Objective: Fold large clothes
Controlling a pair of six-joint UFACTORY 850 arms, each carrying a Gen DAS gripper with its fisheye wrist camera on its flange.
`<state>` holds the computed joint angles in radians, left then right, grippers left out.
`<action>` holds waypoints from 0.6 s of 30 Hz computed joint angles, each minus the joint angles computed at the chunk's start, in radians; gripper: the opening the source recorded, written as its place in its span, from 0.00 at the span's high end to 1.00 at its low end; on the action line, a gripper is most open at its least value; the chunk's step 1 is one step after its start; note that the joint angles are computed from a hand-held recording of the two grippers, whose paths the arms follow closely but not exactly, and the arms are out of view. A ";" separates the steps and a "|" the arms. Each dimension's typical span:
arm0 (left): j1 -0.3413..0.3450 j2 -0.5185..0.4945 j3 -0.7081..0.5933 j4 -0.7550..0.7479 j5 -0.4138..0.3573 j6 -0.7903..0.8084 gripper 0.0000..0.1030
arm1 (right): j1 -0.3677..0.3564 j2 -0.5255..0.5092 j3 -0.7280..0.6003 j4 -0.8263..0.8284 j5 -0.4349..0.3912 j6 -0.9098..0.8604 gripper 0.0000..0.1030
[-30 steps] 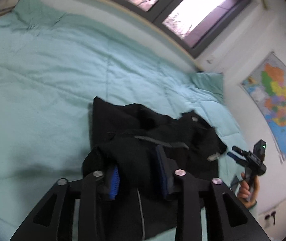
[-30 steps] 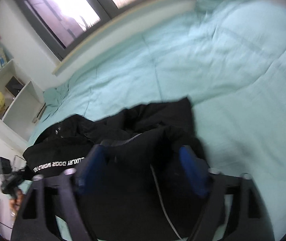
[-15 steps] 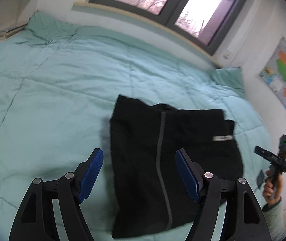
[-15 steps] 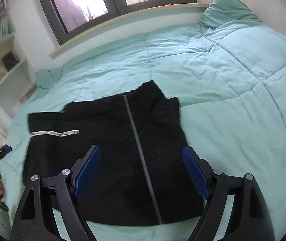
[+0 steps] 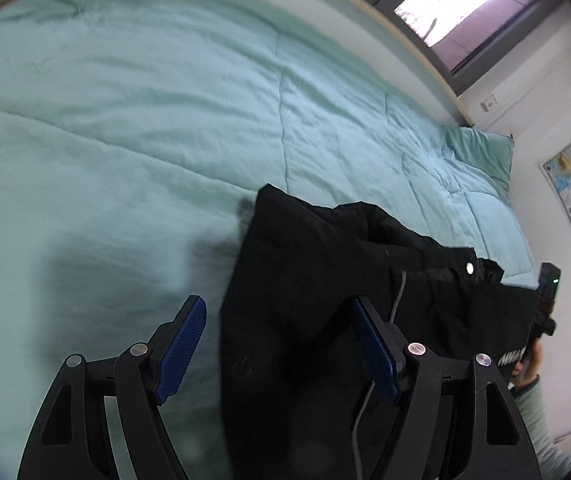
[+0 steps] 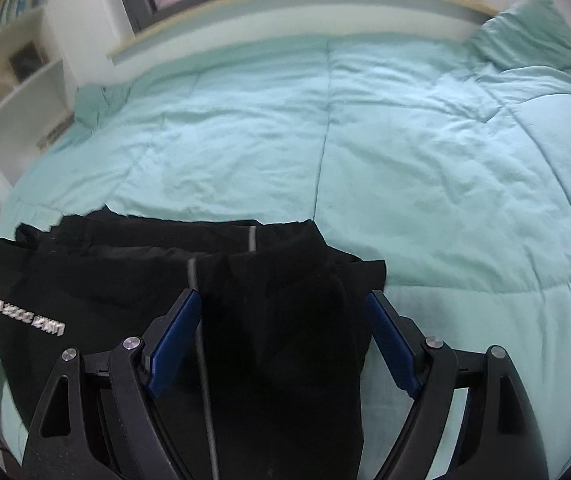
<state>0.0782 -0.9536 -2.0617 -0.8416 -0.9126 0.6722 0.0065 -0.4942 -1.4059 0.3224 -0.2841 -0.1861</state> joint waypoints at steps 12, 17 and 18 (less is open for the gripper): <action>-0.018 0.076 0.049 -0.030 0.080 -0.059 0.90 | 0.013 0.039 -0.006 -0.369 -0.078 0.379 0.80; -0.011 0.123 -0.010 -0.052 0.030 -0.053 0.90 | 0.030 0.144 0.014 -0.657 -0.124 0.703 0.81; -0.018 0.117 -0.041 -0.035 0.028 -0.065 0.90 | 0.040 0.143 -0.011 -0.738 -0.158 0.770 0.81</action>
